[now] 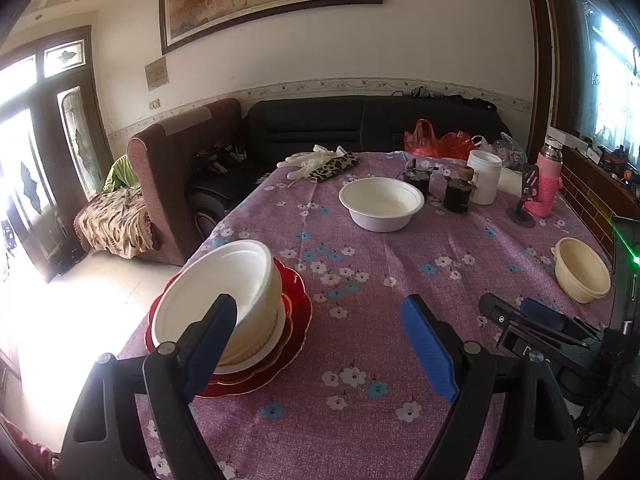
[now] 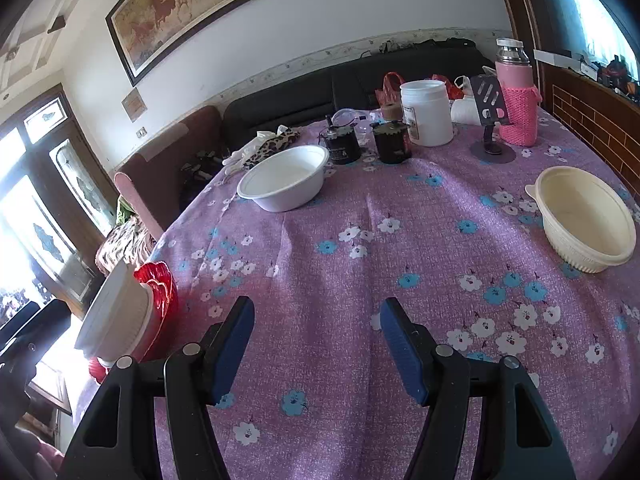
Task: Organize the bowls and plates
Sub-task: 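Withdraw both tools from the stack toward the remaining cream bowl, then move both tools across the table toward the small white bowl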
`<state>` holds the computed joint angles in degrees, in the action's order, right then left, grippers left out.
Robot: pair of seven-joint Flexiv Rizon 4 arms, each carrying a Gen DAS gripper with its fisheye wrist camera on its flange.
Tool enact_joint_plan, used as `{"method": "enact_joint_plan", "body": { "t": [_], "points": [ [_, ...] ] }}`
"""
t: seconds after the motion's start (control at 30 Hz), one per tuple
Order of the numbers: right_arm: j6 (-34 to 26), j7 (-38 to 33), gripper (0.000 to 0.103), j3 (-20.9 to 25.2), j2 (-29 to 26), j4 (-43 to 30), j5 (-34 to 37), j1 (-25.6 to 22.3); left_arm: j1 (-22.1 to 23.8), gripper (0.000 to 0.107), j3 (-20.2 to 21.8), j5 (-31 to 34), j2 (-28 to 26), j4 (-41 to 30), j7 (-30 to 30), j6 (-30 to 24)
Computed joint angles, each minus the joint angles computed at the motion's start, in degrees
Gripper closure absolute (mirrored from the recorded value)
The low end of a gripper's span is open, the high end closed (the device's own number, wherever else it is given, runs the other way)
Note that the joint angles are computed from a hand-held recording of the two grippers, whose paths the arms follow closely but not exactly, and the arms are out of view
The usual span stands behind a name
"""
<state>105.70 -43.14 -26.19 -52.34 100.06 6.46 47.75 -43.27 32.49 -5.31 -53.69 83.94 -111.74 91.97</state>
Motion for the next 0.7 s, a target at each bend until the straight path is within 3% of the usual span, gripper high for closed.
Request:
{"method": "enact_joint_plan", "body": {
  "t": [0.13, 0.23, 0.37, 0.5, 0.6, 0.7],
  "points": [
    [-1.29, 0.72, 0.033, -1.85, -0.09, 0.77, 0.51, 1.39, 2.47, 0.023, -3.94, 0.51, 0.06, -0.44, 2.10, 1.03],
    [-1.86, 2.04, 0.033, -4.66, -0.12, 1.71, 1.13, 3.11, 6.02, 0.023, -9.54, 0.56, -0.20, -1.64, 5.41, 1.86],
    [-2.97, 3.71, 0.033, -8.21, -0.10, 3.32, 1.33, 4.95, 11.08, 0.023, -18.18, 0.55, -2.50, -6.57, 11.75, -1.02],
    [-5.01, 5.79, 0.033, -8.91, 0.02, 3.51, -0.03, 3.62, 14.55, 0.023, -24.09, -0.67, -6.52, -13.46, 15.24, -4.87],
    [-5.95, 7.30, 0.033, -8.08, 0.59, 2.91, -1.72, 1.18, 16.17, 0.023, -26.26, -1.94, -9.86, -19.87, 15.74, -8.38],
    [-7.57, 8.58, 0.033, -9.18, 0.72, 1.31, -3.89, -0.35, 15.70, 0.023, -23.51, -2.83, -14.32, -28.65, 11.82, -11.67]
  ]
}}
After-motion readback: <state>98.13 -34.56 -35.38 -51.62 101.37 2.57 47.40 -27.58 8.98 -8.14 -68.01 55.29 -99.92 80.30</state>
